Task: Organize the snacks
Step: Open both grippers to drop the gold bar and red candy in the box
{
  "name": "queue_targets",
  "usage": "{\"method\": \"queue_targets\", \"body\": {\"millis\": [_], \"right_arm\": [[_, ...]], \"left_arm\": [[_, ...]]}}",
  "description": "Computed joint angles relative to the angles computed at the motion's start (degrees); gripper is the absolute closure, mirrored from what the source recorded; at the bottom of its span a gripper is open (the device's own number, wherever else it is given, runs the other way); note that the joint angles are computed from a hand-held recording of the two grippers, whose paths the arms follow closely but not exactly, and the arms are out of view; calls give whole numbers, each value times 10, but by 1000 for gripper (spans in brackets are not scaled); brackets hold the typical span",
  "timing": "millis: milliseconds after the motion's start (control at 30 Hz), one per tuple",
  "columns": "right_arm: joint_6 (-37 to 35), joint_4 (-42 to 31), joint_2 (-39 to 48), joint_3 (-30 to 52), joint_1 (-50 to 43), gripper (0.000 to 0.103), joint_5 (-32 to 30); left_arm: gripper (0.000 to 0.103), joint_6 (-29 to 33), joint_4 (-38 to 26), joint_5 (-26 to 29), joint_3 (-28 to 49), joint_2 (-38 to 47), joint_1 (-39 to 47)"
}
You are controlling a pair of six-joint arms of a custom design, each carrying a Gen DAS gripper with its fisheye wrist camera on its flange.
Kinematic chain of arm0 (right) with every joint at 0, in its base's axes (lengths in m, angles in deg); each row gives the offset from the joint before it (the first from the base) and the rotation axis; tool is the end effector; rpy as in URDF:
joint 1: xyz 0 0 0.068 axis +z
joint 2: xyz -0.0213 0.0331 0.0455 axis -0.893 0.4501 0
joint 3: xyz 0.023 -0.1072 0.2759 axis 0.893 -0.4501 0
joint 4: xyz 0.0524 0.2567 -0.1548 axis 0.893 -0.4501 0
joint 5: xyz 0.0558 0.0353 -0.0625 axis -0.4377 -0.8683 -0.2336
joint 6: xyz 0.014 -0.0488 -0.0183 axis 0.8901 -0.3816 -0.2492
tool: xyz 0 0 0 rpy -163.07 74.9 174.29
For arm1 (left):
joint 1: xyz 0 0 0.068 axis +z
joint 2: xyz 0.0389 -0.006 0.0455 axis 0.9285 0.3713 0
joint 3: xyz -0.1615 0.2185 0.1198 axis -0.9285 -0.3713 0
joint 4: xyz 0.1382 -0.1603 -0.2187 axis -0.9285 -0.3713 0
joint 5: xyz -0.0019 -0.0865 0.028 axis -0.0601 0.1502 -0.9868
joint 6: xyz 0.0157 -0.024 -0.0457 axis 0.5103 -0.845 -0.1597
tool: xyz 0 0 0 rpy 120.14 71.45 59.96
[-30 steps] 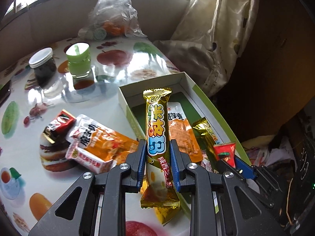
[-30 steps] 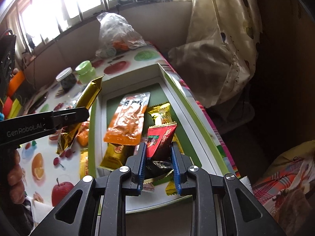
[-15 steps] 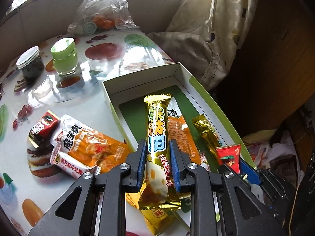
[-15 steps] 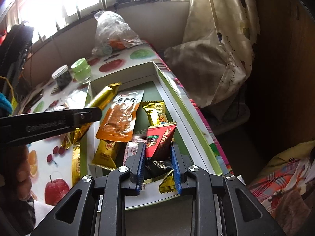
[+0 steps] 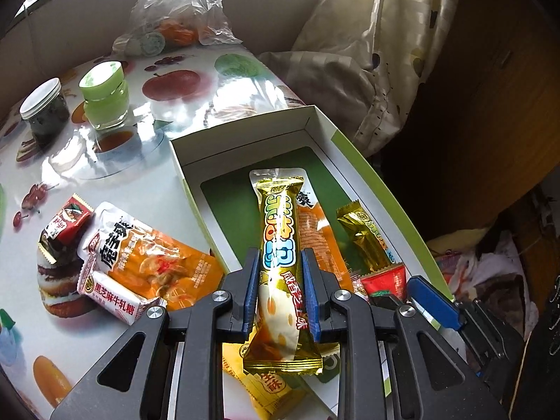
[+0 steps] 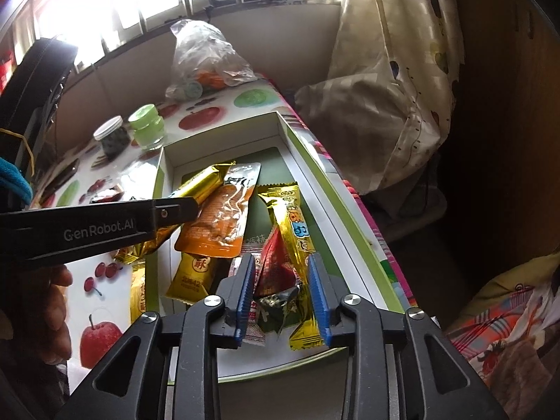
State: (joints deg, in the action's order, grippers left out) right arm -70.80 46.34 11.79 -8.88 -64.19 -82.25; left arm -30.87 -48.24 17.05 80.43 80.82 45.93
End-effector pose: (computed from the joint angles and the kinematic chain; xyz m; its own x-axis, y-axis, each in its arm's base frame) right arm 0.2438 0.0003 0.0821 -0.7758 0.0258 -0.6304 -0.0516 0.9932 0.1041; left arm 0.3248 -0.1383 0.0794 -0.8766 0.0605 -0.4775 0.2062 0.9436 -0.2590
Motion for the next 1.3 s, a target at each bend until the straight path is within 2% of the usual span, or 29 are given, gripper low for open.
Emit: {"method": "queue_targets", "body": {"millis": [233, 533, 1133, 1300], "right_arm": [[6, -5, -4, -1, 6, 66, 11], [13, -15, -36, -16, 18, 62, 27], [47, -32, -119, -52, 42, 58, 28], [57, -33, -132, -58, 63, 58, 33]], "left_arm": [[65, 1, 12, 8, -16, -18, 2], [65, 3, 17, 5, -47, -60, 3], [64, 22, 42, -64, -166, -208, 11], [64, 26, 38, -52, -193, -244, 31]]}}
